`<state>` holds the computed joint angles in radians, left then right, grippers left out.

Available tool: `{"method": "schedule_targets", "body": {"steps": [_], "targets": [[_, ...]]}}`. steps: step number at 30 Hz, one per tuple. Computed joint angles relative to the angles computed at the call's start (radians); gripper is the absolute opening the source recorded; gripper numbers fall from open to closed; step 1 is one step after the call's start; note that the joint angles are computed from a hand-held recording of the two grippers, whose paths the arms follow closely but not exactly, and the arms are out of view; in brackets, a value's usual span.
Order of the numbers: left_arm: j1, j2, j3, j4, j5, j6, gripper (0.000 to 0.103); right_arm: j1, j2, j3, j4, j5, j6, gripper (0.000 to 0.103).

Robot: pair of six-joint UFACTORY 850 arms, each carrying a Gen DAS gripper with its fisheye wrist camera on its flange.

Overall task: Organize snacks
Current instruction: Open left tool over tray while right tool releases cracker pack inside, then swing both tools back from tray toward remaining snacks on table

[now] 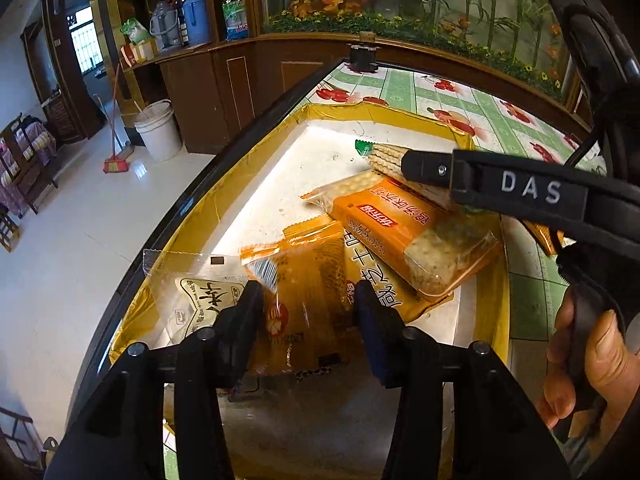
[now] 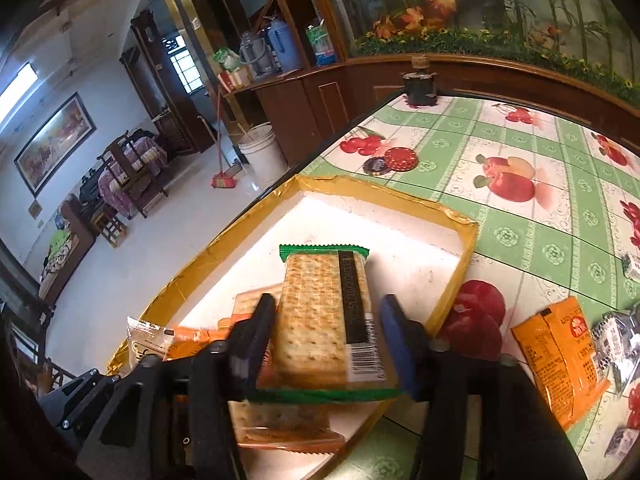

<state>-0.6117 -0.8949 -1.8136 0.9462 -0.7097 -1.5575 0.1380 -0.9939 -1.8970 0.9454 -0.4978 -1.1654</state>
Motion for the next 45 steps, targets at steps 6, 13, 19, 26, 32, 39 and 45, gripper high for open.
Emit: {"method": "schedule_targets", "body": {"steps": [6, 13, 19, 26, 32, 39, 45], "targets": [[-0.019, 0.009, 0.009, 0.051, -0.038, -0.059, 0.074, -0.040, 0.051, 0.063, 0.155, -0.034, -0.102, 0.079], [-0.043, 0.029, 0.026, 0.104, -0.053, -0.133, 0.079, -0.107, 0.164, 0.213, 0.344, -0.066, -0.271, 0.084], [-0.060, 0.018, -0.005, 0.099, -0.050, -0.119, 0.079, -0.160, 0.223, 0.297, 0.399, -0.080, -0.318, 0.085], [-0.079, -0.004, -0.052, 0.089, -0.043, -0.086, 0.079, -0.226, 0.293, 0.408, 0.516, -0.083, -0.432, 0.085], [-0.095, -0.053, -0.133, 0.038, -0.038, -0.009, 0.079, -0.298, 0.326, 0.472, 0.574, -0.049, -0.497, 0.085], [-0.111, -0.151, -0.297, -0.082, -0.039, 0.153, 0.079, -0.384, 0.320, 0.484, 0.550, -0.008, -0.451, 0.086], [-0.126, -0.263, -0.494, -0.185, -0.080, 0.321, 0.079, -0.423, 0.323, 0.491, 0.574, 0.022, -0.491, 0.086]]}}
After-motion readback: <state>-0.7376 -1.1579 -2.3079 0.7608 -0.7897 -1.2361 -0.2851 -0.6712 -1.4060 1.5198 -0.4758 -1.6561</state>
